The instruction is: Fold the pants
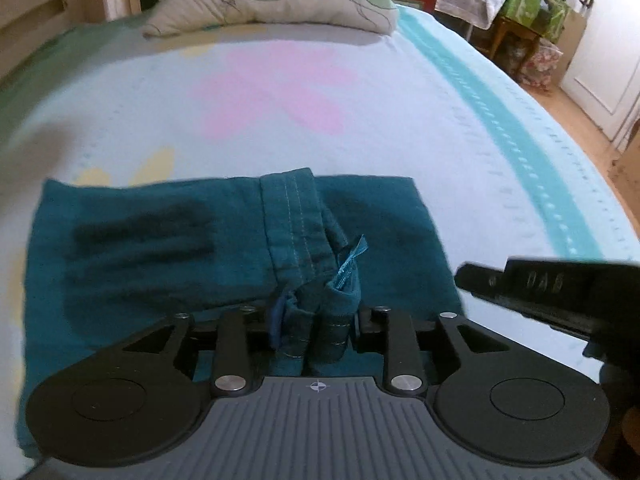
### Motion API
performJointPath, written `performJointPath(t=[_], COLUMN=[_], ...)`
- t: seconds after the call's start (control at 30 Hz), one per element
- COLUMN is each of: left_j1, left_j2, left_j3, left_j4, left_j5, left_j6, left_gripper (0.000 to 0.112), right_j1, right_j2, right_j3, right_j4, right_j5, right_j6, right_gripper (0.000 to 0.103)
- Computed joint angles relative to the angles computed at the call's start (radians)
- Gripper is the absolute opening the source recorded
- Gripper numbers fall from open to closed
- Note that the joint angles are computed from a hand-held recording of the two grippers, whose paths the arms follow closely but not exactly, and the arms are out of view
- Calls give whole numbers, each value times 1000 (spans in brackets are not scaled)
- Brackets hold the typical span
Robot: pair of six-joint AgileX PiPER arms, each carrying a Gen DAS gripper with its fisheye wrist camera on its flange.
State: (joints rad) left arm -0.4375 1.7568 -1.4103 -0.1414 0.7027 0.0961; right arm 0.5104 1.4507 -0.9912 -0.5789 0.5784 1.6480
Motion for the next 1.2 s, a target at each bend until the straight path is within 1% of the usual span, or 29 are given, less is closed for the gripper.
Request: performJointPath(t=[0.07, 0.13, 0.17, 0.2, 0.23, 0.27, 0.3, 0.33, 0.37, 0.43, 0.5, 0.6, 0.63, 0.67, 0.7, 0.73, 0.77, 0.83, 0.97, 1.07, 1.2], left_j1=[8, 21, 44, 63, 84, 102, 111, 110, 108, 109, 118, 156, 171, 176, 184, 190, 195, 215, 289, 350, 365], left_j2=[14, -2, 1, -21, -6, 19, 46, 64, 66, 35, -23, -100, -128, -149, -170, -181, -179, -164, -91, -57, -22], left_j3=[-15, 4, 10, 43, 35, 8, -25, -47, -51, -20, 29, 71, 88, 100, 114, 121, 115, 98, 38, 16, 39], left_j4=[-48, -134, -221, -301, -379, -426, -442, -437, -426, -419, -421, -429, -421, -402, -374, -336, -290, -183, -106, -101, -58], left_j5=[6, 11, 20, 42, 82, 147, 208, 236, 241, 200, 152, 125, 104, 84, 62, 41, 24, 11, 43, 93, 116], left_j6=[27, 96, 175, 251, 312, 334, 320, 300, 287, 298, 324, 377, 399, 404, 405, 394, 370, 297, 212, 225, 234], left_gripper=[30, 33, 36, 43, 43, 43, 45, 47, 48, 48, 48, 48, 48, 48, 48, 48, 48, 48, 48, 48, 48], right_j1=[10, 6, 8, 7, 12, 18, 10, 10, 6, 4, 0, -11, -17, -17, -13, -11, 4, 13, 11, 6, -2], right_j2=[-14, -22, -25, -39, -47, -49, -43, -47, -48, -48, -47, -42, -37, -22, -12, -2, 6, 34, 98, 140, 191], right_j3=[9, 23, 29, 43, 50, 55, 54, 62, 68, 70, 71, 75, 73, 61, 53, 44, 36, 7, -55, -85, -116], right_j4=[-44, -84, -105, -122, -144, -167, -176, -187, -198, -207, -215, -202, -178, -163, -148, -128, -125, -66, 87, 177, 271], right_j5=[8, -1, -3, -6, -3, -3, -15, -22, -32, -46, -68, -124, -149, -164, -171, -181, -176, -173, -162, -149, -136], right_j6=[60, 110, 137, 157, 185, 215, 223, 237, 247, 251, 248, 210, 172, 146, 123, 87, 75, -21, -228, -340, -436], right_gripper=[23, 23, 23, 24, 24, 24, 24, 24, 24, 24, 24, 26, 36, 43, 54, 60, 62, 63, 67, 68, 69])
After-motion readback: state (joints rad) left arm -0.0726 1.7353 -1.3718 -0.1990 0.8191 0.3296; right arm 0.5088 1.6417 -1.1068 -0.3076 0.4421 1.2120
